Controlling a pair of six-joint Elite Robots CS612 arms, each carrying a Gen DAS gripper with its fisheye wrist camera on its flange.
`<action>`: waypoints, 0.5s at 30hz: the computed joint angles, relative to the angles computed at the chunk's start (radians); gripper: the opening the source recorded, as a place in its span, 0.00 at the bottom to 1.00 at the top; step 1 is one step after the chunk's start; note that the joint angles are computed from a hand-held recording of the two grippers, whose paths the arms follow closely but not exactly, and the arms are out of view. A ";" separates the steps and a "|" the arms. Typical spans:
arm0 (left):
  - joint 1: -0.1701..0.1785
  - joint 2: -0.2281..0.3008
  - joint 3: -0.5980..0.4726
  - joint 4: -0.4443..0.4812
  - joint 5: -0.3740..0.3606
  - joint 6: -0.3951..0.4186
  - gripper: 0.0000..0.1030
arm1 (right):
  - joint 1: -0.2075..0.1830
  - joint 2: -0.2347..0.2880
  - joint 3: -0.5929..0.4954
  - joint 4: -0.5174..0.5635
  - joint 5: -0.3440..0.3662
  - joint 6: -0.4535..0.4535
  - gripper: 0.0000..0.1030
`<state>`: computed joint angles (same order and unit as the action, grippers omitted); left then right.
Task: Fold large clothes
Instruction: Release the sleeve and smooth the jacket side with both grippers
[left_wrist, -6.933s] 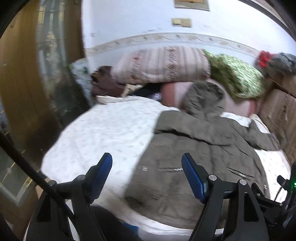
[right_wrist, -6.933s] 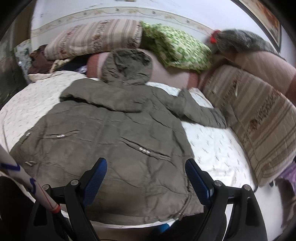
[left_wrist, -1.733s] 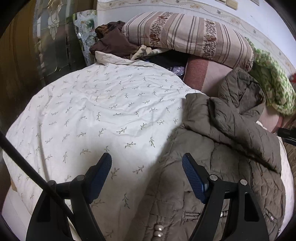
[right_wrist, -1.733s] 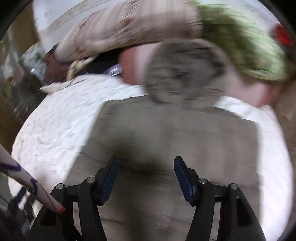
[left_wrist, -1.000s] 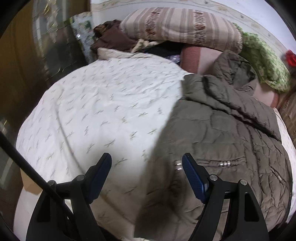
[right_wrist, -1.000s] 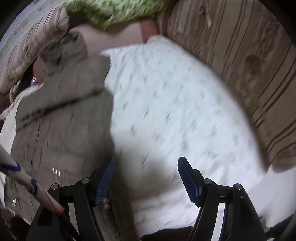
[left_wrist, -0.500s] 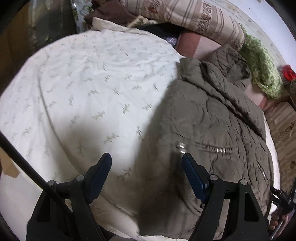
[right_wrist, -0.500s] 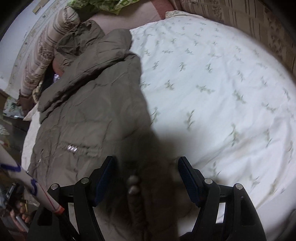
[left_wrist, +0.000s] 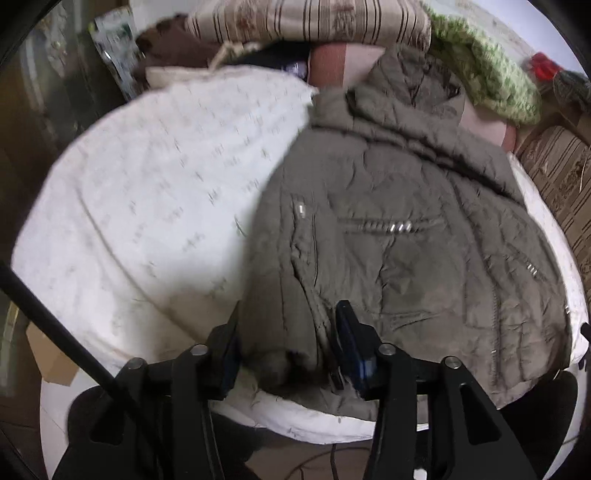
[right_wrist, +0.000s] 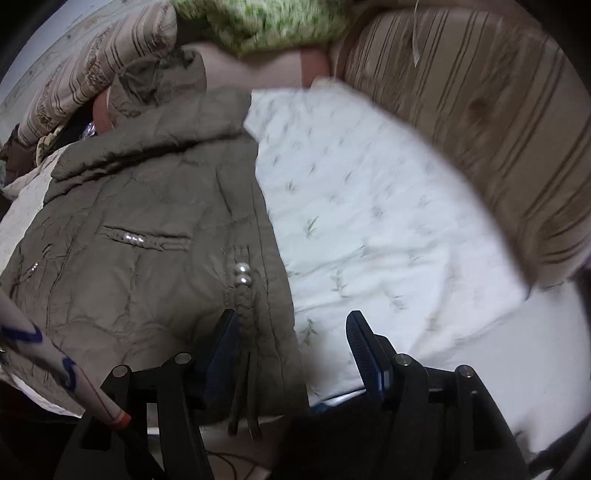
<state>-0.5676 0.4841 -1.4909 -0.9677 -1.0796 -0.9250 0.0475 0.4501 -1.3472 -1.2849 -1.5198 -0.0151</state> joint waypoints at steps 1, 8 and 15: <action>-0.003 -0.002 -0.003 -0.002 0.014 -0.002 0.52 | -0.002 -0.003 -0.010 -0.002 0.019 -0.008 0.64; -0.040 -0.032 -0.012 -0.044 0.115 0.035 0.57 | 0.010 -0.001 -0.064 -0.057 0.033 -0.038 0.73; -0.086 -0.060 -0.010 -0.065 0.241 0.115 0.62 | 0.021 -0.004 -0.066 -0.053 -0.017 -0.074 0.73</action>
<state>-0.6536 0.4245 -1.5005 -1.0332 -0.8386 -0.8104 0.0682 0.4457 -1.4127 -1.3380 -1.5370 -0.0893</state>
